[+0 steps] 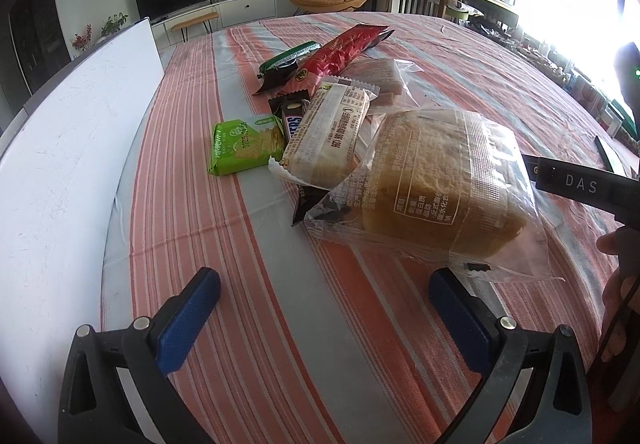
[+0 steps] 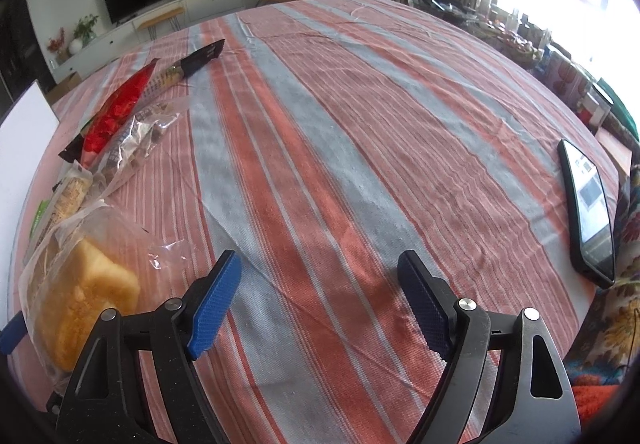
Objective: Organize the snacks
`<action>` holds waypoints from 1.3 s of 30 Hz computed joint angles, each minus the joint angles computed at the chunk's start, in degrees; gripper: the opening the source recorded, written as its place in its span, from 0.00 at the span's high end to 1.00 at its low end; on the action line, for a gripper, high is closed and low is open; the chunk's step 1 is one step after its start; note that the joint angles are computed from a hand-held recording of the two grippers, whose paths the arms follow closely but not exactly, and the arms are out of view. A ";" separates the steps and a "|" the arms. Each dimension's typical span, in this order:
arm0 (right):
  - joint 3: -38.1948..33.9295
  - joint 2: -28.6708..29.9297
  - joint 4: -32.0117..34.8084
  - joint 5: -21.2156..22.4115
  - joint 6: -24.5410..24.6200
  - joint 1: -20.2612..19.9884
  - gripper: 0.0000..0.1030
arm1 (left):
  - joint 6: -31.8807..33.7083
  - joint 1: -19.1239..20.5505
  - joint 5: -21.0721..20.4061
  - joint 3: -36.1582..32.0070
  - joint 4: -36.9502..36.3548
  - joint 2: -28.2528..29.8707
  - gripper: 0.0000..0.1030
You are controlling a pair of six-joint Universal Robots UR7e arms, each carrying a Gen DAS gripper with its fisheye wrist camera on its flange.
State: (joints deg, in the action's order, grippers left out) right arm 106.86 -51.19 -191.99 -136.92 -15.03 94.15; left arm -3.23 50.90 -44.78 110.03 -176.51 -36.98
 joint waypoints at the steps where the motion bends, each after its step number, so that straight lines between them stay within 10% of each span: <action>1: 0.00 0.00 0.00 0.00 0.00 0.00 0.20 | 0.01 0.01 0.00 -0.02 0.00 0.02 0.00; 39: -0.12 0.14 -0.63 0.25 -0.66 -0.21 0.18 | 0.27 0.12 -0.08 -0.02 -0.18 -0.02 0.00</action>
State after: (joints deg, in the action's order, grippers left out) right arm 106.74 -51.06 -192.62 -136.66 -15.69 93.94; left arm -2.96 51.02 -44.86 110.00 -176.69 -37.00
